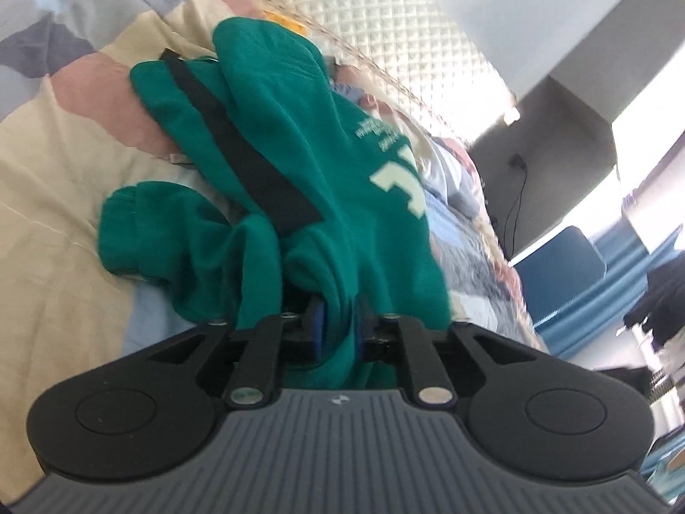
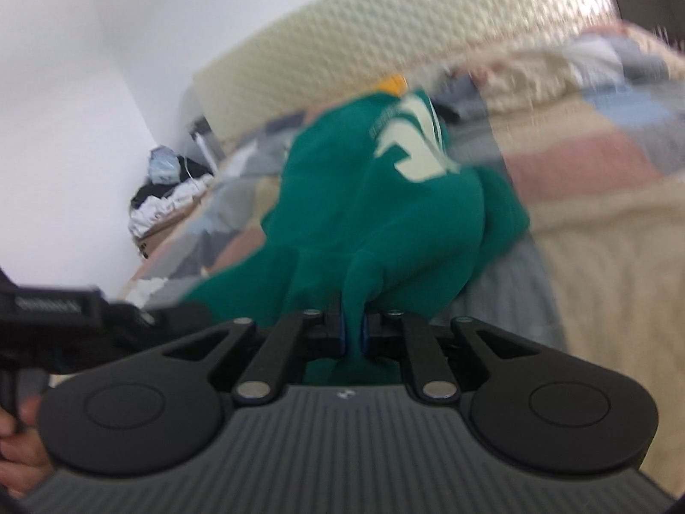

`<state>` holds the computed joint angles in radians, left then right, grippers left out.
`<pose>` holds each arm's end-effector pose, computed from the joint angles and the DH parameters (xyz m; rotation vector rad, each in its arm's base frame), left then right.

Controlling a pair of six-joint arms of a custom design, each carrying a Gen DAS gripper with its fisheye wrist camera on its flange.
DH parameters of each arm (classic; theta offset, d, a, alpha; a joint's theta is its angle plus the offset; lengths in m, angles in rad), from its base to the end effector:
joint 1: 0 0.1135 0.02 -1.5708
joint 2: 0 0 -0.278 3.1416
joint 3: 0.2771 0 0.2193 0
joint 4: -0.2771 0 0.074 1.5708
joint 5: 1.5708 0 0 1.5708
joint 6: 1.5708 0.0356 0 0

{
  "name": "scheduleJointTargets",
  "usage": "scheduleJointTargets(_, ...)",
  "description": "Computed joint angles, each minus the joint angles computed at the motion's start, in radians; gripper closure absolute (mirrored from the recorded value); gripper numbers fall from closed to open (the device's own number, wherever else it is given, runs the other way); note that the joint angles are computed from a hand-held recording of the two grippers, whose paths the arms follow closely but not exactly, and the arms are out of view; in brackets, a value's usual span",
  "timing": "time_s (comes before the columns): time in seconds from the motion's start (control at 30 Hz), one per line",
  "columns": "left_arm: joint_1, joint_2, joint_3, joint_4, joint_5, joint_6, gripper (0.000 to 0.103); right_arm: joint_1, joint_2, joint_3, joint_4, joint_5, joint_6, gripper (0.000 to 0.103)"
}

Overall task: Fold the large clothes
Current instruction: 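Lift the hoodie high with both grippers and shake it out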

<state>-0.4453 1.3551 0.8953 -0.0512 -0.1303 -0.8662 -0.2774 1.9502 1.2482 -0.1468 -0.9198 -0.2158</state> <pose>0.2470 -0.1128 0.2918 -0.5281 2.0800 -0.6551 0.3789 -0.0785 0.2096 -0.3298 2.1238 0.8201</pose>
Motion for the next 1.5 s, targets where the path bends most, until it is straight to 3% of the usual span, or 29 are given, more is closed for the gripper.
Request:
scheduleJointTargets(0.03,0.011,-0.010,-0.014,0.014,0.004,0.001,0.057,0.004,0.013,0.007,-0.009,0.000,0.014,0.091)
scheduleJointTargets(0.1,0.023,-0.004,0.000,0.017,-0.024,-0.002,0.044,0.010,0.025,0.020,-0.027,-0.003,0.029,0.088)
scheduleJointTargets(0.13,0.034,-0.018,-0.011,0.022,-0.030,-0.005,0.044,0.008,0.020,0.014,-0.035,-0.012,0.018,0.086)
scheduleJointTargets(0.2,0.060,-0.034,-0.021,0.032,-0.026,-0.023,0.041,0.005,0.015,0.019,-0.053,-0.036,0.010,0.070)
scheduleJointTargets(0.23,0.097,-0.027,-0.030,0.053,-0.003,-0.024,0.040,-0.002,0.013,0.028,-0.070,-0.057,0.009,0.055)
scheduleJointTargets(0.27,0.137,-0.012,-0.023,0.061,0.028,-0.018,0.040,-0.011,0.012,0.038,-0.084,-0.083,0.009,0.046)
scheduleJointTargets(0.4,0.231,0.122,0.078,0.033,0.106,-0.004,0.040,-0.050,0.002,0.070,-0.086,-0.121,0.051,0.045)
scheduleJointTargets(0.67,0.336,0.438,0.266,0.080,0.286,-0.022,0.040,-0.129,0.125,0.206,0.010,-0.082,0.391,0.045)
scheduleJointTargets(0.73,0.343,0.491,0.297,0.109,0.316,-0.034,0.041,-0.120,0.164,0.231,0.029,-0.038,0.415,0.045)
scheduleJointTargets(0.83,0.363,0.540,0.280,0.254,0.385,-0.087,0.041,-0.087,0.228,0.290,0.013,0.028,0.448,0.045)
scheduleJointTargets(0.93,0.377,0.594,0.308,0.294,0.415,-0.096,0.041,-0.058,0.314,0.386,-0.037,-0.001,0.491,0.045)
scheduleJointTargets(0.97,0.377,0.607,0.322,0.287,0.416,-0.096,0.043,-0.047,0.334,0.407,-0.052,-0.016,0.494,0.045)
scheduleJointTargets(1.03,0.376,0.628,0.350,0.276,0.408,-0.093,0.064,-0.030,0.350,0.416,-0.061,-0.029,0.480,0.046)
scheduleJointTargets(1.07,0.374,0.632,0.359,0.274,0.399,-0.088,0.068,-0.022,0.345,0.406,-0.064,-0.026,0.462,0.046)
scheduleJointTargets(1.13,0.369,0.628,0.363,0.286,0.376,-0.053,0.086,-0.014,0.343,0.399,-0.066,-0.025,0.429,0.046)
scheduleJointTargets(1.23,0.347,0.559,0.337,0.297,0.295,0.004,0.098,-0.017,0.341,0.397,-0.062,-0.041,0.428,0.045)
scheduleJointTargets(1.4,0.337,0.380,0.241,0.314,0.206,0.032,0.098,-0.017,0.307,0.349,-0.019,-0.076,0.409,0.045)
scheduleJointTargets(1.5,0.368,0.262,0.160,0.302,0.198,-0.007,0.098,-0.012,0.269,0.300,0.003,-0.109,0.375,0.045)
